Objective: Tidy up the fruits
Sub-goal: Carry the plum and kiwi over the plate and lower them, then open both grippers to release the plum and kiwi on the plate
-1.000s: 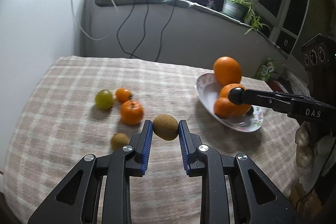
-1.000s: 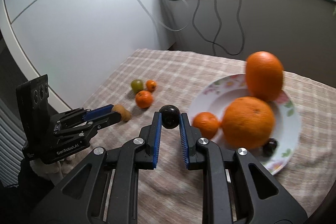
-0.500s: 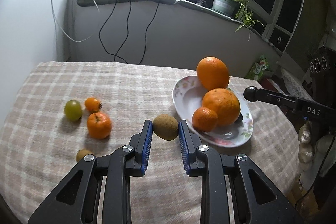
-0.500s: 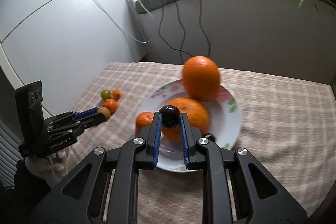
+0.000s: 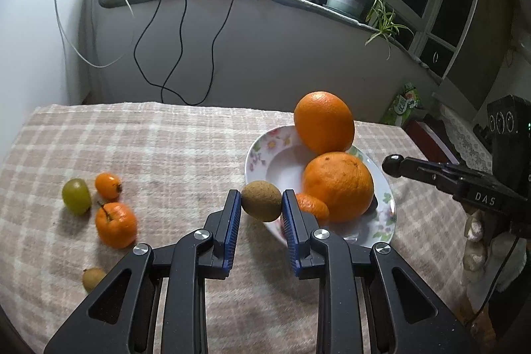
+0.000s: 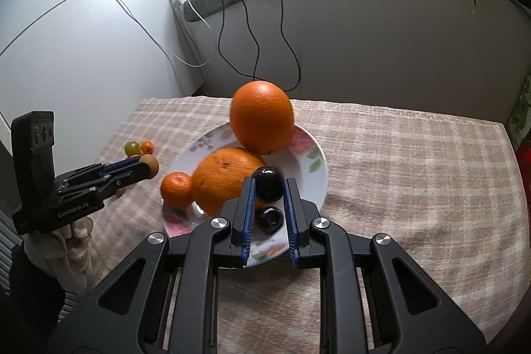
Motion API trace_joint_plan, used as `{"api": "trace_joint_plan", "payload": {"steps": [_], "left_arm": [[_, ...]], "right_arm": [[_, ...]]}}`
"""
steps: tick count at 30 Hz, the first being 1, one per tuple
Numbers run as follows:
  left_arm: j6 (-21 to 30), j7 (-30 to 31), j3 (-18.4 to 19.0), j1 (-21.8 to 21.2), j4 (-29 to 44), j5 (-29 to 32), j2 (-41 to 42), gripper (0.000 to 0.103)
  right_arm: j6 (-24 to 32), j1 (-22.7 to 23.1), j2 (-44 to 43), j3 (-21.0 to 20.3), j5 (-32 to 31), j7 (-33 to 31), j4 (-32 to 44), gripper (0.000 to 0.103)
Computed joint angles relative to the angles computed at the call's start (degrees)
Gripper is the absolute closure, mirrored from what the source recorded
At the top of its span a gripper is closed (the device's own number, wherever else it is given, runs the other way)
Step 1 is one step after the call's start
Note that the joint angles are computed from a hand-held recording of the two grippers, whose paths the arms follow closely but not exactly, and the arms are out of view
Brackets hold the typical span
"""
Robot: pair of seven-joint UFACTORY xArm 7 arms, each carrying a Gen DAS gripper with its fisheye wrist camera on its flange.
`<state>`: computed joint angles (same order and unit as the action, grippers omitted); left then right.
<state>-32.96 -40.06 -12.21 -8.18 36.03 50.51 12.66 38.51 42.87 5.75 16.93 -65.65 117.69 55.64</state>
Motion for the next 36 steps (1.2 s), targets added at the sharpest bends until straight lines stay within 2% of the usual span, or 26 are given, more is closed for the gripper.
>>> {"api": "trace_joint_plan", "payload": {"steps": [20, 34, 36], "left_arm": [[3.68, -7.07, -3.29, 1.42, 6.97, 5.72, 3.78, 0.079], [4.48, -8.03, -3.77, 1.24, 7.84, 6.83, 3.91, 0.078], [4.53, -7.64, -3.72, 1.0, 7.74, 6.24, 3.75, 0.075]], "right_arm": [[-2.36, -0.83, 1.15, -1.16, -0.11, -0.3, -0.73, 0.085], [-2.24, -0.47, 1.66, -1.44, 0.38, -0.98, -0.47, 0.085], [-2.2, -0.39, 1.74, -1.38, 0.6, -1.39, -0.35, 0.085]]}}
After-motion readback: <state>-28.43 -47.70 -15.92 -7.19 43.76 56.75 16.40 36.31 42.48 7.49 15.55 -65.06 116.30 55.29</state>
